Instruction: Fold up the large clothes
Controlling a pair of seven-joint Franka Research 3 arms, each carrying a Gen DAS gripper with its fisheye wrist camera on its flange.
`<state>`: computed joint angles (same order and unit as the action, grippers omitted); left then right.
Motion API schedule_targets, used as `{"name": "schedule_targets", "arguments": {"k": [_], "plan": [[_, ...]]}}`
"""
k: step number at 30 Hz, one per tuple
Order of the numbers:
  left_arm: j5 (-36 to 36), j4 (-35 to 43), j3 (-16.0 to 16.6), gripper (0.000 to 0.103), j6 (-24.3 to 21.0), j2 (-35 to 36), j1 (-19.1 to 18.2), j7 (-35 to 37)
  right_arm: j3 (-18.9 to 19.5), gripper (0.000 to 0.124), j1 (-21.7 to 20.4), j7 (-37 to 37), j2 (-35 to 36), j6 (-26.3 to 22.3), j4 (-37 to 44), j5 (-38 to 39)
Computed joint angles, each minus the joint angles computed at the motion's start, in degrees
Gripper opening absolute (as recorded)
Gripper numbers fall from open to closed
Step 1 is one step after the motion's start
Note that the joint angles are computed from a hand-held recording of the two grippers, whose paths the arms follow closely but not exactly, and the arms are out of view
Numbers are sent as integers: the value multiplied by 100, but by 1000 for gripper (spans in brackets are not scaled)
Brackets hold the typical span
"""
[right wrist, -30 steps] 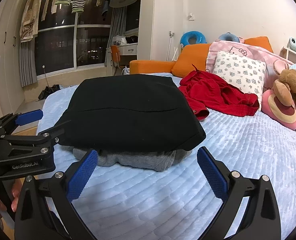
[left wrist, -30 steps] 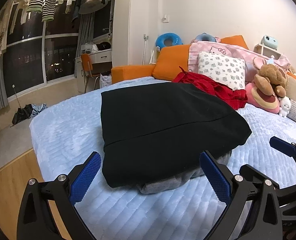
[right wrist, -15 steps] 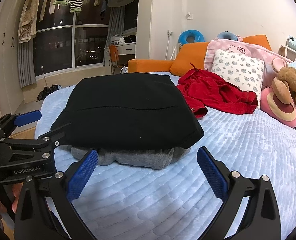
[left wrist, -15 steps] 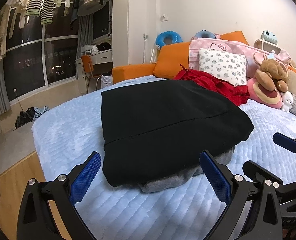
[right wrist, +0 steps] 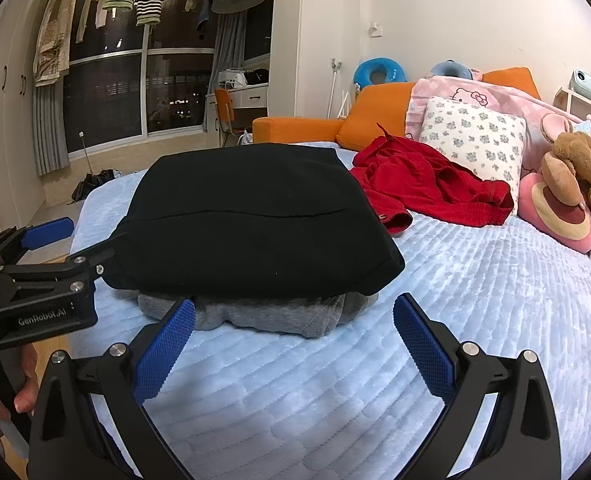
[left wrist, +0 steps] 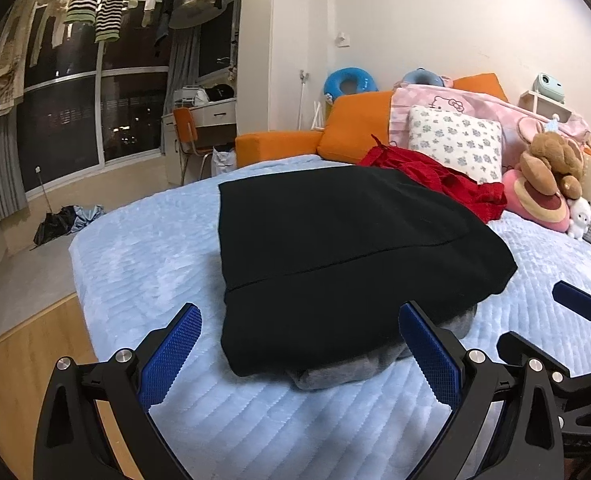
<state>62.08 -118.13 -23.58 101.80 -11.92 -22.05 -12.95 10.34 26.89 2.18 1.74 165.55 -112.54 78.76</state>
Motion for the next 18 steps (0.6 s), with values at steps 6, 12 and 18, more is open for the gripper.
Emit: {"name": "schedule_targets", "arguments": {"k": [6,12,18], "plan": [[-5,-52,6,100,11,-57,-13,22,16,98,13,-8,17,47,16,1],[9,-102,-24,100,-55,-123,20,-23,16,98,15,33,18,53,10,-44],[-72,-159,9,100,180,-193,93,150,26,98,26,23,19,72,11,-51]]}}
